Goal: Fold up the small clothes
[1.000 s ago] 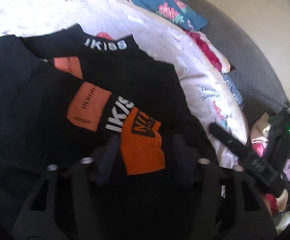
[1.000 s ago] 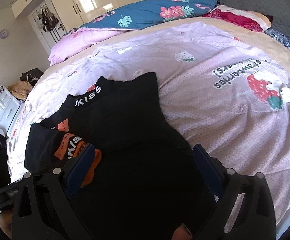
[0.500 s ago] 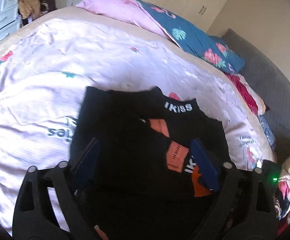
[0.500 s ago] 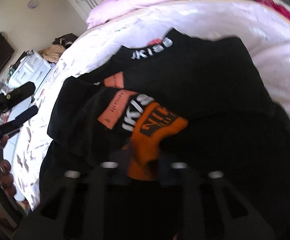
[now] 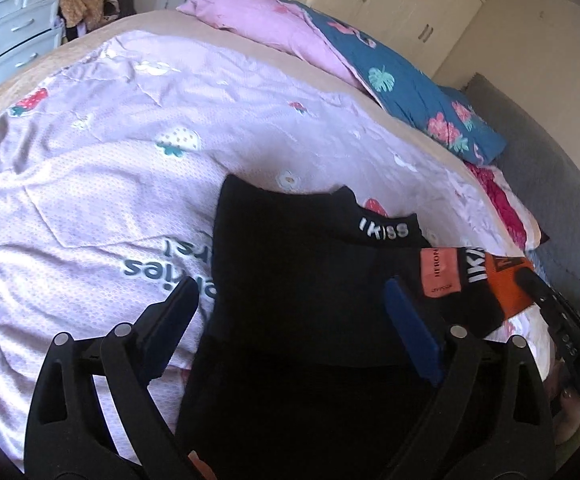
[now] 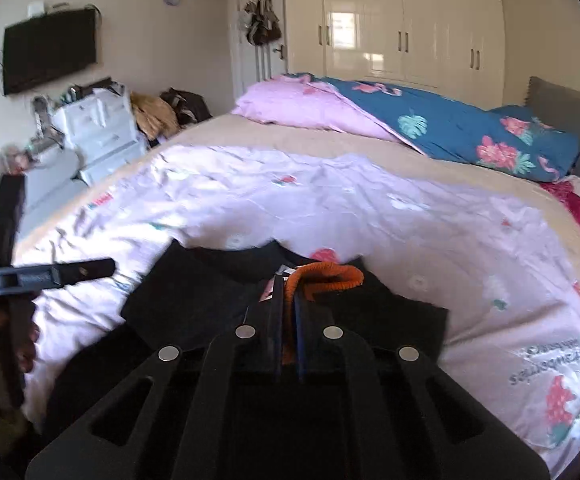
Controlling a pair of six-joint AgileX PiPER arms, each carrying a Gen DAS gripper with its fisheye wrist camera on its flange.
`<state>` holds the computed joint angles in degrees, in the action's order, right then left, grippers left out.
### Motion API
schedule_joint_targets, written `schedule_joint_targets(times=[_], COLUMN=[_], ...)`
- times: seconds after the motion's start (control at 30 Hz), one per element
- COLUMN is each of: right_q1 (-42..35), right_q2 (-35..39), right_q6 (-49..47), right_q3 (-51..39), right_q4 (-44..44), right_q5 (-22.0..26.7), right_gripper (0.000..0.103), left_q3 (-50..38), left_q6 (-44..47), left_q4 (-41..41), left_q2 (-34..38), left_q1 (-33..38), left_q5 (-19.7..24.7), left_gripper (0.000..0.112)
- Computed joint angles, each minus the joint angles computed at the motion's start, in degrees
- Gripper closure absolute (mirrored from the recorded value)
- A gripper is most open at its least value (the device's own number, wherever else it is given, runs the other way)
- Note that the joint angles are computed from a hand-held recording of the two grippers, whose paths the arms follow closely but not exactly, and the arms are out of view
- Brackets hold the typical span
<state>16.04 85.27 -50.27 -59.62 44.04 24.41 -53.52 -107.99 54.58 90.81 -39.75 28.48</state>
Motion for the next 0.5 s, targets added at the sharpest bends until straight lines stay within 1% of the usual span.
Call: schedule_joint_targets(times=[0.1,0.13,0.2,0.23,0.3,0.33,0.37,0.4,0.43,0.47,0.5], right_q1=[-2.06,-2.69,-3.84,-4.65,-5.56,-6.41,-7.29,-8.68,-9.40,-9.86,-9.93], right_q2=[1.48,1.42,2.00,2.41,3.32,3.71,4.31,5.84,7.05,8.54,10.25], right_q6=[-1.25,-2.02,-3.85,-3.51,-2.34,-1.18,-0.74,0.00,0.83,1.97,3.29], right_q3=[2.25,3.77,5.28,5.60,5.79,5.69,5.36,4.12,3.45,2.61,1.55], right_q4=[0.94,1.50,3.16,2.99,2.71,2.19,2.43,2.49,2.50,2.20,1.41], right_q5=[-2.50,-3.85,-5.56,-5.77,-5.51,-4.56,-2.57,1.14,3.26,5.19,7.16], right_gripper=[0.100,0.102,0.103,0.103,0.103,0.103,0.103,0.102,0.100,0.087,0.070], left_q3=[-2.98,-3.90,-5.78,-6.85,-9.20,-9.60,-10.22,-11.10,-11.83,-12.54,-13.42], left_q6=[4.42,5.78,8.69,10.51,13.87,14.40,15.20,16.20,17.26,18.36,20.19], left_q4=[-2.61,-3.46,-5.31,-6.49,-8.83,-9.17,-9.79,-10.49,-11.10,-11.85,-13.09], left_q2=[3.66,4.69,7.02,8.17,10.56,11.16,11.85,12.73,13.43,13.97,14.74], left_q1=[-0.64,-0.74,-0.85,-0.83,-0.79,-0.66,-0.53,-0.43,-0.32,-0.29,-0.07], left_q5=[0.39,0.34,-0.05,-0.18,-0.23,-0.67,-0.98,-1.01,-0.93,-0.62,-0.33], left_gripper=[0.026,0.026,0.026,0.026,0.026,0.026,0.026,0.026,0.026,0.026,0.026])
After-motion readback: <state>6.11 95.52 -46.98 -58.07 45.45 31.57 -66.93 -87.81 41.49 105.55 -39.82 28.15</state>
